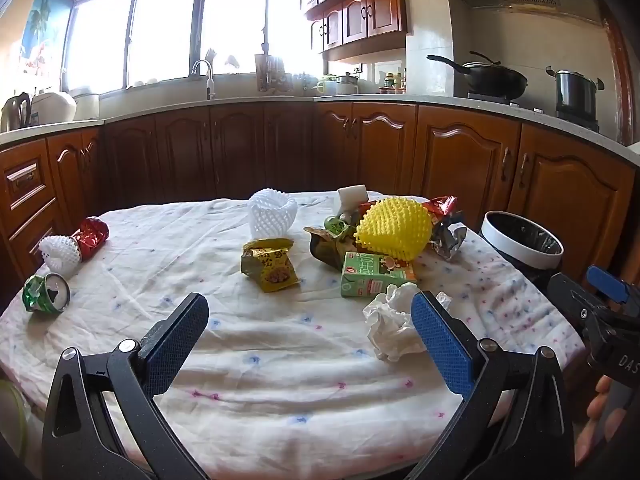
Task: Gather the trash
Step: 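Move both tools toward the trash on the table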
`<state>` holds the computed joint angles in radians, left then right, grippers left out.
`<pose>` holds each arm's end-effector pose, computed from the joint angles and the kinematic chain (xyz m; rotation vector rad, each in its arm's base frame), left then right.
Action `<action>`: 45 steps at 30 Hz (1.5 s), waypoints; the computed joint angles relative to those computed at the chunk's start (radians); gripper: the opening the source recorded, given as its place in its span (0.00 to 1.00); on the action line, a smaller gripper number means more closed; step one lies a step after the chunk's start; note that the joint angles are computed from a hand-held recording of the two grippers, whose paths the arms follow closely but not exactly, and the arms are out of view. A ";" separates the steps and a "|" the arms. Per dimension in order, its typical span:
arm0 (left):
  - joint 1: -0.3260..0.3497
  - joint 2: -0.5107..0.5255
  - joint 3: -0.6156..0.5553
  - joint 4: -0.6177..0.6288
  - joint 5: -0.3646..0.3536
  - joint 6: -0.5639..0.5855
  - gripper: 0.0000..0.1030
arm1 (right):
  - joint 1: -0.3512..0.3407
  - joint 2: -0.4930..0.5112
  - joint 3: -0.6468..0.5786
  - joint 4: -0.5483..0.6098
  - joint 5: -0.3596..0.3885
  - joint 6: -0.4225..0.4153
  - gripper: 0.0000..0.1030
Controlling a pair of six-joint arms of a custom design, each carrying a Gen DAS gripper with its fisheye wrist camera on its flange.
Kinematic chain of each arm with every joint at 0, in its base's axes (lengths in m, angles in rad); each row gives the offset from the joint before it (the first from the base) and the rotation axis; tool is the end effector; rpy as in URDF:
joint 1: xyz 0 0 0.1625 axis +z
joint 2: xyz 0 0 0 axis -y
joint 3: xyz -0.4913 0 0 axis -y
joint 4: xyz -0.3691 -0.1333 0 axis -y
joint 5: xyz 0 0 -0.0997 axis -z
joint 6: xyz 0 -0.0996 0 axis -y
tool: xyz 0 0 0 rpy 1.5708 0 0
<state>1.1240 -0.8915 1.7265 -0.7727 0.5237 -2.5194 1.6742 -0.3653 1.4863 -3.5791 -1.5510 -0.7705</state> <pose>-0.0612 -0.6359 0.1685 0.0677 1.8027 -1.4040 0.2129 -0.7415 0.0200 1.1203 -2.3695 1.1855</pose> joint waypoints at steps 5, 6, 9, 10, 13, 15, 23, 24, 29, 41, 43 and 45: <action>0.000 0.000 0.000 0.001 0.000 -0.001 1.00 | -0.001 -0.001 0.000 0.002 0.002 0.001 1.00; 0.000 0.001 -0.001 0.002 -0.002 -0.002 1.00 | -0.001 0.000 -0.001 0.004 0.002 0.001 1.00; 0.001 0.000 0.000 0.007 0.000 -0.006 1.00 | -0.002 0.000 -0.003 0.008 0.002 0.003 1.00; 0.006 0.008 -0.011 0.011 0.004 -0.007 1.00 | -0.001 0.001 -0.004 0.009 0.002 0.003 1.00; 0.006 0.007 -0.005 0.002 0.005 -0.003 1.00 | -0.001 0.001 -0.004 0.010 0.003 0.004 1.00; 0.007 0.006 -0.006 0.006 0.007 -0.006 1.00 | -0.001 0.002 -0.005 0.011 0.002 0.005 1.00; 0.010 0.013 -0.012 0.005 0.008 -0.006 1.00 | -0.001 0.004 -0.007 0.018 0.005 0.005 1.00; 0.010 0.013 -0.012 0.008 0.009 -0.007 1.00 | -0.001 0.005 -0.008 0.021 0.007 0.005 1.00; 0.015 0.014 -0.021 0.045 0.006 -0.033 1.00 | -0.003 0.001 -0.009 0.049 0.019 0.015 1.00; 0.052 0.011 -0.084 0.171 0.001 -0.108 1.00 | -0.001 -0.003 -0.041 0.209 0.060 0.045 0.99; 0.064 0.012 -0.109 0.216 -0.001 -0.133 1.00 | 0.001 0.002 -0.059 0.249 0.059 0.052 0.99; 0.078 0.015 -0.149 0.293 -0.004 -0.170 1.00 | 0.002 0.007 -0.080 0.290 0.063 0.061 0.99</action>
<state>1.2025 -0.8766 1.5772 -0.4796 0.5193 -2.6899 1.6758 -0.3581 1.4062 -3.2891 -1.4880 -0.7097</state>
